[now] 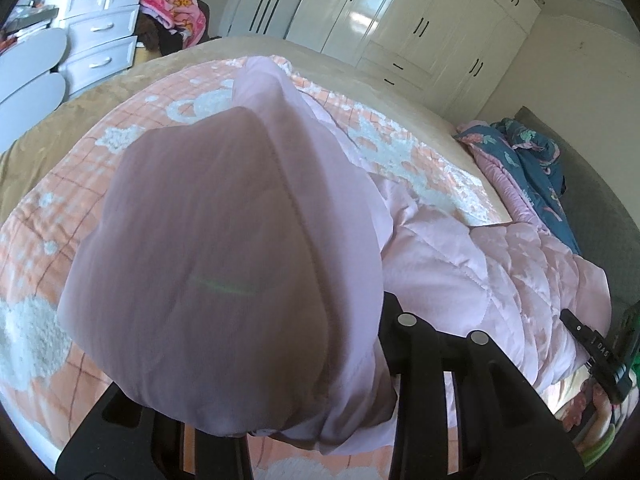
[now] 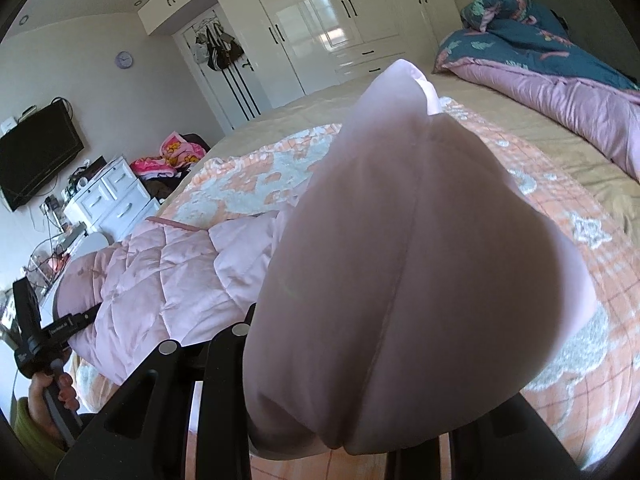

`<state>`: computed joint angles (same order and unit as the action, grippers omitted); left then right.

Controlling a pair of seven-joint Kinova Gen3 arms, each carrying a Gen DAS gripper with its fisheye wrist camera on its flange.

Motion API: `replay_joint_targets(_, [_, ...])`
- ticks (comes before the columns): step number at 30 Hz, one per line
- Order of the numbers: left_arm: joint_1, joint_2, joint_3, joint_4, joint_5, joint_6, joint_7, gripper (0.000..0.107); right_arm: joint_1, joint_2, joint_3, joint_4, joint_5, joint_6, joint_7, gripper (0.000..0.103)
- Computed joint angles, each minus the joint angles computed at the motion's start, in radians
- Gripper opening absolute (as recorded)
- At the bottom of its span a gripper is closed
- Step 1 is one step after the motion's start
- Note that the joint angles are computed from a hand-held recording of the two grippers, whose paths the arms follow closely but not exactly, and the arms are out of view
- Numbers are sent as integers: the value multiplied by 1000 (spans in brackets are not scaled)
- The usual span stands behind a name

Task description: Fold large clothes

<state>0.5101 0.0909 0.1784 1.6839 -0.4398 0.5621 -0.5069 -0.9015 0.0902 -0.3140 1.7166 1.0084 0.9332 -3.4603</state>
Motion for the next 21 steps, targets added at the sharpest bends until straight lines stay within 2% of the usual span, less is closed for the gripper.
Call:
replay_joint_targets(15, [25,29,-11,-9,-15,29,35,29,58,5,25,52,-92,-93,-84,35])
replay_joint_targets(20, [39,35,-14,-11,-26,38,55,30,69,12,40,70,-138,-123,-116,49])
replay_joint_targets(21, [40,35,-14,-11,-26,41,56,30,74,9,43,76,-156,-135,-114,56])
